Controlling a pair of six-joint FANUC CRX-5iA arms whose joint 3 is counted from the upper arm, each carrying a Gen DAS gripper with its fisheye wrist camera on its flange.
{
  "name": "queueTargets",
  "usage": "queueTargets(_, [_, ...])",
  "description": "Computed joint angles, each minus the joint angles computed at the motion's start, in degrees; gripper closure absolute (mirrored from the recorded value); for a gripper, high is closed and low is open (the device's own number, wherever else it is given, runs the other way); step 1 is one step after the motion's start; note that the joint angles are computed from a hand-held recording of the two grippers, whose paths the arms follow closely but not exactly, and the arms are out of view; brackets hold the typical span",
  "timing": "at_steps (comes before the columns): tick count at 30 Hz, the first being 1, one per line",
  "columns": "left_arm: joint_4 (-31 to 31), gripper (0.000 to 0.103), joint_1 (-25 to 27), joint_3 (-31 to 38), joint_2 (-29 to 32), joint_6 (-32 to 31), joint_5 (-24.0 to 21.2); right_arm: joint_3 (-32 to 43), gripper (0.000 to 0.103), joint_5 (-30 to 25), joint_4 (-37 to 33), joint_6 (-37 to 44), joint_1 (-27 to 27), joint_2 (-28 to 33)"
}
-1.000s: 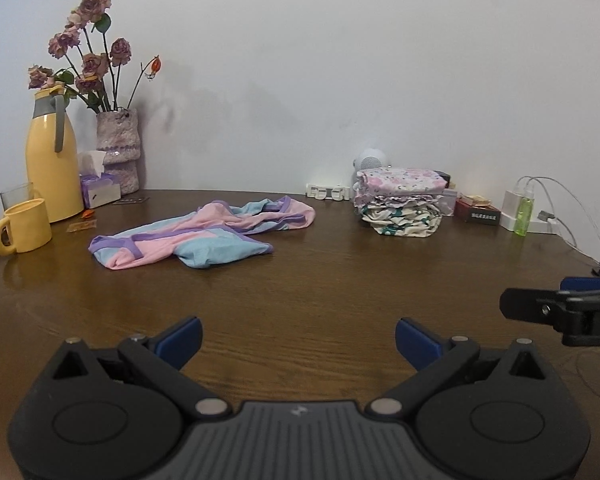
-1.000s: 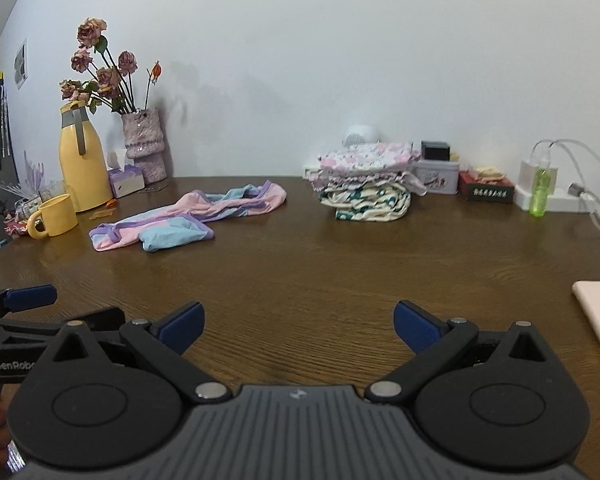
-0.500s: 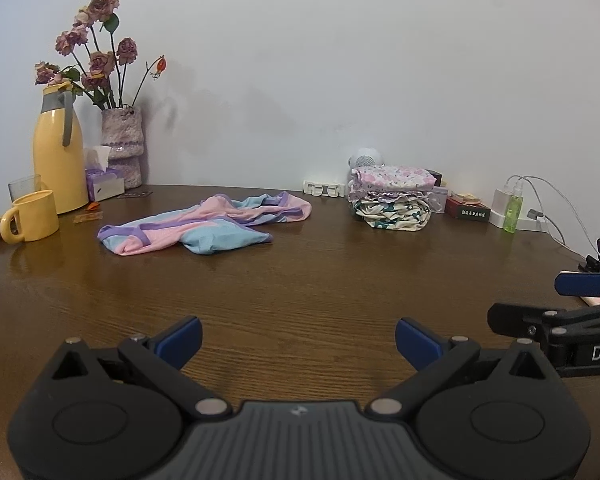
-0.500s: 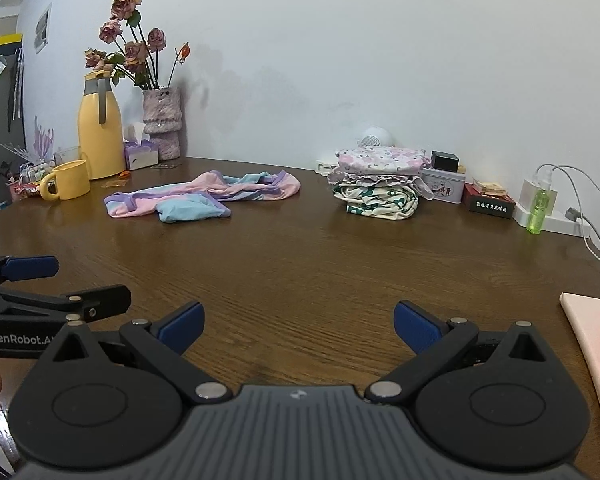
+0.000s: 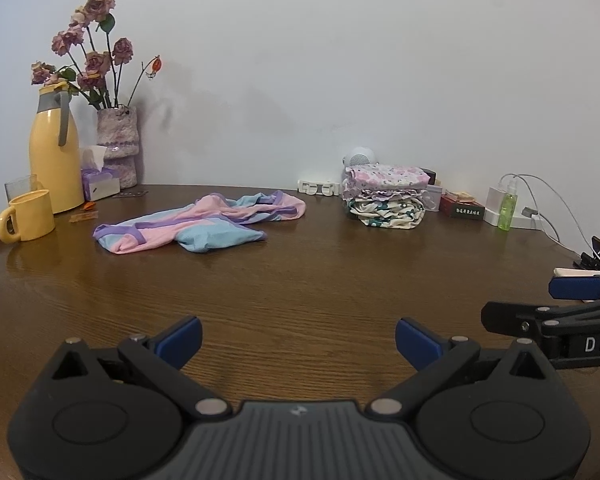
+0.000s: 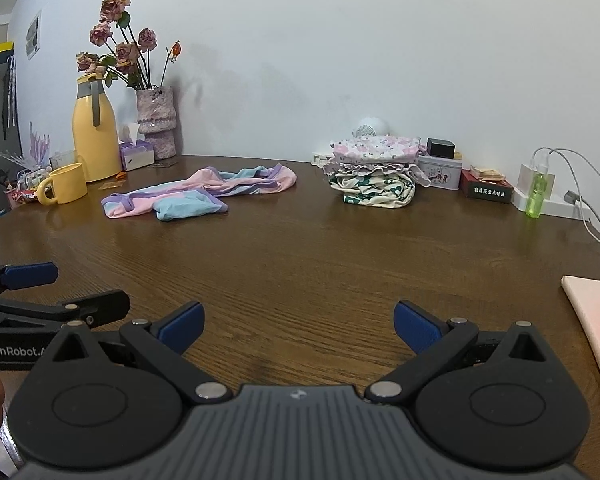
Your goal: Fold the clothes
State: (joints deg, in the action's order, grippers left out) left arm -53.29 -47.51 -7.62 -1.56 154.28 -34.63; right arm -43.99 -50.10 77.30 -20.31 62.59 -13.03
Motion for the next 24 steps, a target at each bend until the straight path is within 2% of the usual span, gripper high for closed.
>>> queueTargets(24, [1.2,0.000,0.1,0.6,0.8,-0.8,-0.5,-0.1,0.000,1.6,-1.1,-0.1,-0.9,0.0])
